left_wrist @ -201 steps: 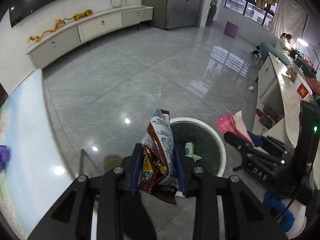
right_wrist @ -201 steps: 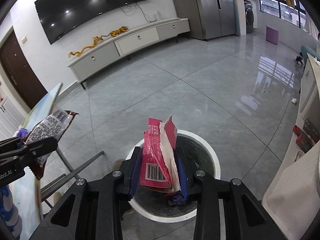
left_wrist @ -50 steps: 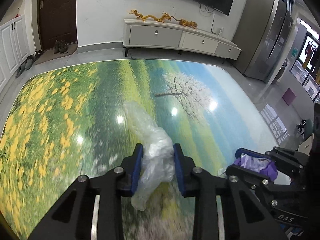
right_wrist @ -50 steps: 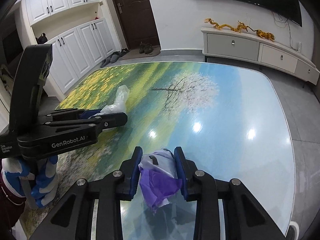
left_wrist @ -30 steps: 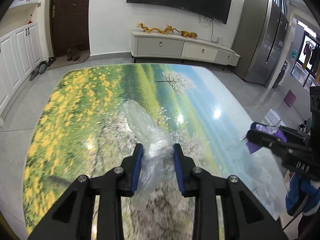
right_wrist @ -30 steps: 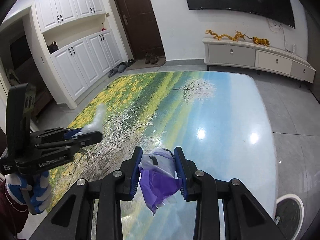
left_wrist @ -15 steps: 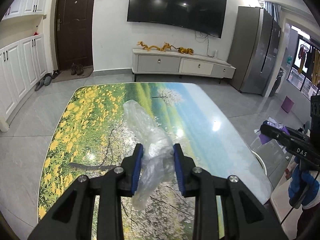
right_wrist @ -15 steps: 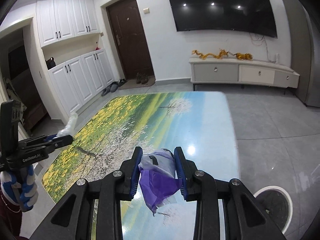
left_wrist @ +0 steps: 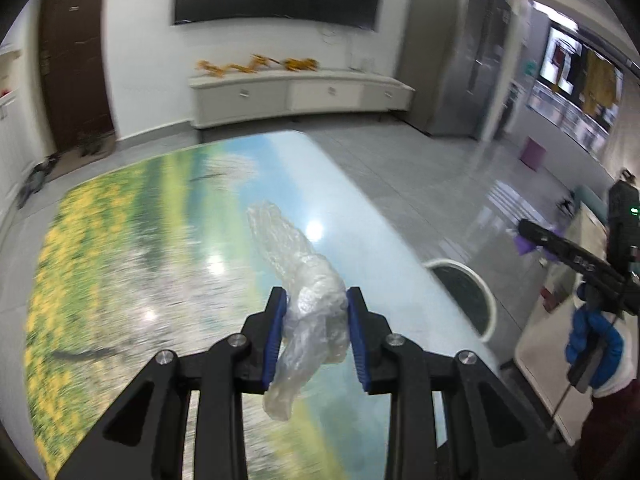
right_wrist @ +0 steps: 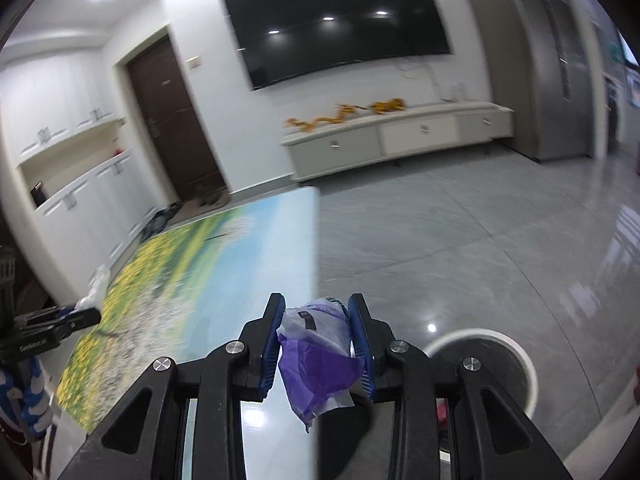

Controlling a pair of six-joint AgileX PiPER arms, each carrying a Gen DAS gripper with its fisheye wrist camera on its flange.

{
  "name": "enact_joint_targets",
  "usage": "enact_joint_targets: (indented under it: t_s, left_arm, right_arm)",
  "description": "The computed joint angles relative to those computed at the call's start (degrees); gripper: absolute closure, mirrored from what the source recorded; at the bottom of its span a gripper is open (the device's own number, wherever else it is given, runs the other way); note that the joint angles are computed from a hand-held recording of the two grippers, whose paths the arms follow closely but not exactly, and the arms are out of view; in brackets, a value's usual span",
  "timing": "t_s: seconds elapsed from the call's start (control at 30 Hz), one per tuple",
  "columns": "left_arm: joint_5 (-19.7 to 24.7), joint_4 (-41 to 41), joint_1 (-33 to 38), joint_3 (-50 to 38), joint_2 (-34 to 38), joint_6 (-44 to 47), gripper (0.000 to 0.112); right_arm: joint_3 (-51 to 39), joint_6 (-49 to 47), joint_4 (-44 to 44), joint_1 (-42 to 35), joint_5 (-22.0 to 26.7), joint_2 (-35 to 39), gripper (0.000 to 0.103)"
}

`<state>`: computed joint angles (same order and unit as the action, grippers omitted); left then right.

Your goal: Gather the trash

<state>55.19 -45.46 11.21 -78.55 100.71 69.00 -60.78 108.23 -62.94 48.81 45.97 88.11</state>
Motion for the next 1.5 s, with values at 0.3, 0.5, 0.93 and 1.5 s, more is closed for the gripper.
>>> enact_joint_targets:
  t_s: [0.3, 0.5, 0.93, 1.5]
  left_arm:
    - [-5.1, 6.0, -21.8, 0.4, 3.2, -8.2, 0.083]
    - [-5.8, 10.7, -33.3, -9.1, 13.1, -19.3, 0.083]
    - [4.2, 11.0, -42.4, -33.6, 32.4, -32.5, 0.049]
    - [-8.9, 9.6, -33.1, -12.6, 15.3, -21.4, 0.049]
  right_arm:
    - [13.0, 3.0, 3.1, -9.5, -5.6, -5.1, 0.072]
    - [19.3, 4.7, 3.1, -16.4, -11.5, -5.3, 0.072]
    - [26.5, 7.4, 0.2, -30.0, -22.8, -0.3, 0.055]
    - [18.8, 4.3, 6.9, -22.9, -15.6, -0.3, 0.043]
